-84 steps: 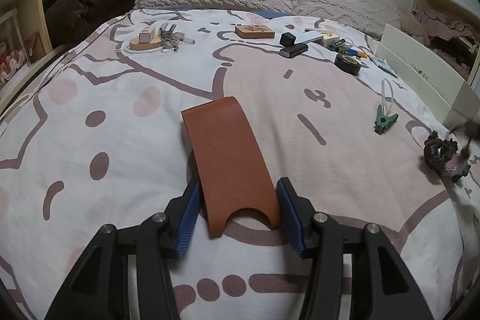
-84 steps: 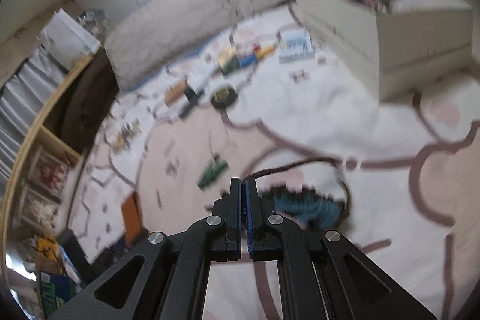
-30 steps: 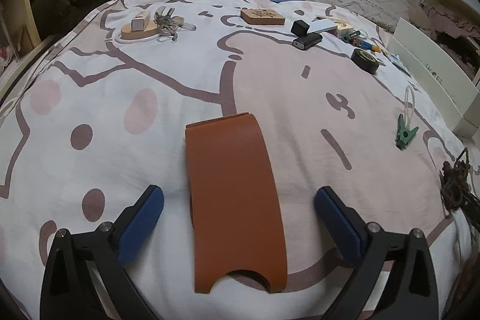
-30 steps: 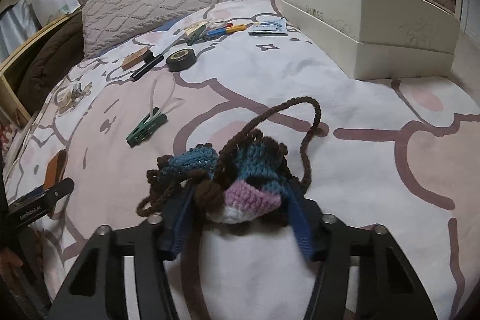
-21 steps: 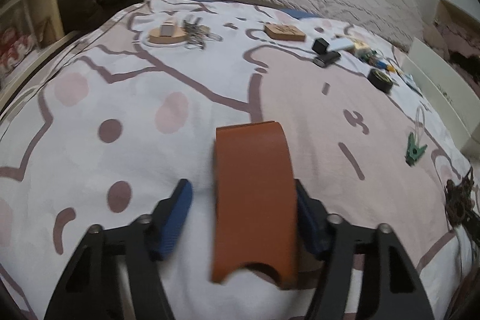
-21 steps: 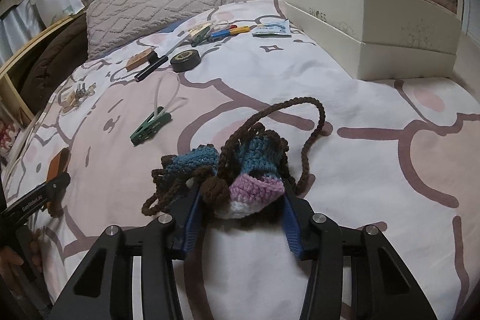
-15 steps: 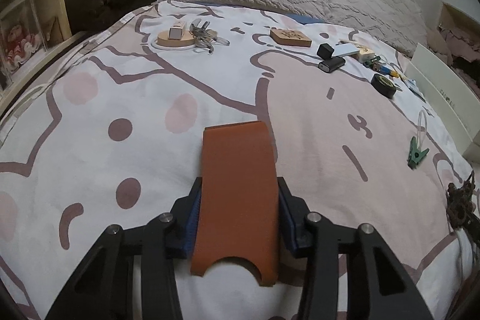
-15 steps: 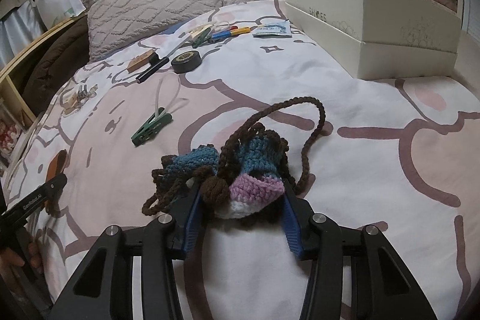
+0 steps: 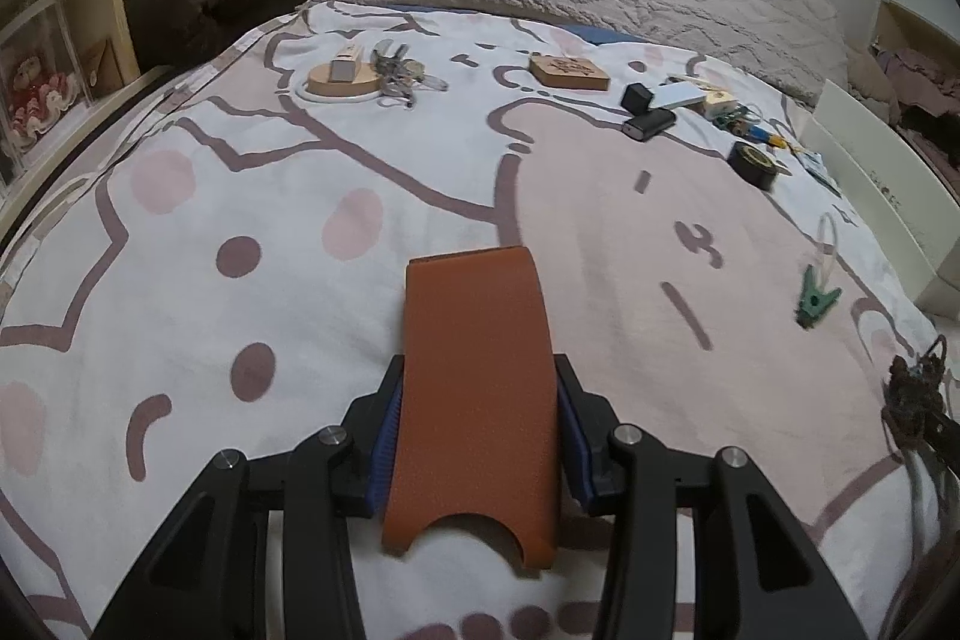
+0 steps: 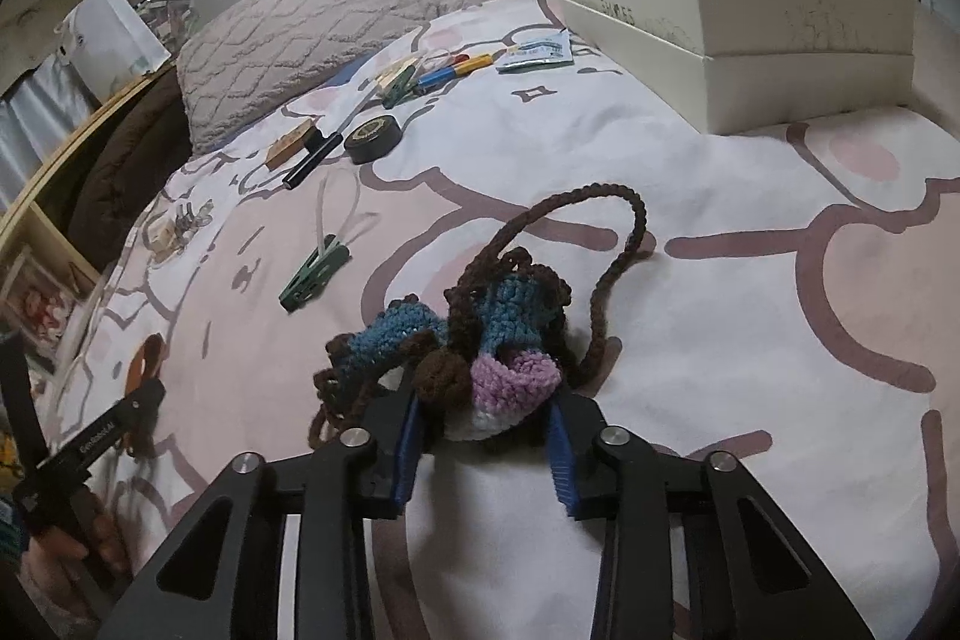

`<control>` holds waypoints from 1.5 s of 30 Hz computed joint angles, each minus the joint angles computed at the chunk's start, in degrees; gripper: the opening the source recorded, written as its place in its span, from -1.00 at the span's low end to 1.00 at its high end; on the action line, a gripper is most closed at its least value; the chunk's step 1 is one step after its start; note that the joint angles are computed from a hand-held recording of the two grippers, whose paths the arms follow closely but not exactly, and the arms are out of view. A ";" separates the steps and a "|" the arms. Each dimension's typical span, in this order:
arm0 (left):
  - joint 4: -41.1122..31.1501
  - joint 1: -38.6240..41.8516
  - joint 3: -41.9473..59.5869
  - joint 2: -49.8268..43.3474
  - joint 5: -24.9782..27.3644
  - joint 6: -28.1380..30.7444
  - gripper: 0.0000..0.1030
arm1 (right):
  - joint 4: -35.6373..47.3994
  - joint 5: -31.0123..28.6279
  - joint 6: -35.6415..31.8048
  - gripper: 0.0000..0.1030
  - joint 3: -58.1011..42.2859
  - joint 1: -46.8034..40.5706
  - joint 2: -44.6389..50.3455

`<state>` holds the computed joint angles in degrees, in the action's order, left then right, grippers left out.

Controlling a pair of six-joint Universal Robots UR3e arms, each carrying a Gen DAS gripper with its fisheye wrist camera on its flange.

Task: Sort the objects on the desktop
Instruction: 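Grasp the blue crocheted pouch with the right tool while the left tool regrips the strap, then carry the strap in the left tool and pouch in the right tool to the shoebox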

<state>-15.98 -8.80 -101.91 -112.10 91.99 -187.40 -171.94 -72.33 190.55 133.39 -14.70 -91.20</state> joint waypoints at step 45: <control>-10.91 -19.65 25.41 -4.53 0.21 -2.63 -0.14 | 56.81 26.11 -34.69 -0.40 2.55 -48.08 -49.65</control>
<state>-26.89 -28.45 -76.50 -116.63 92.21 -190.04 -115.13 -46.22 155.87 135.94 -62.78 -140.84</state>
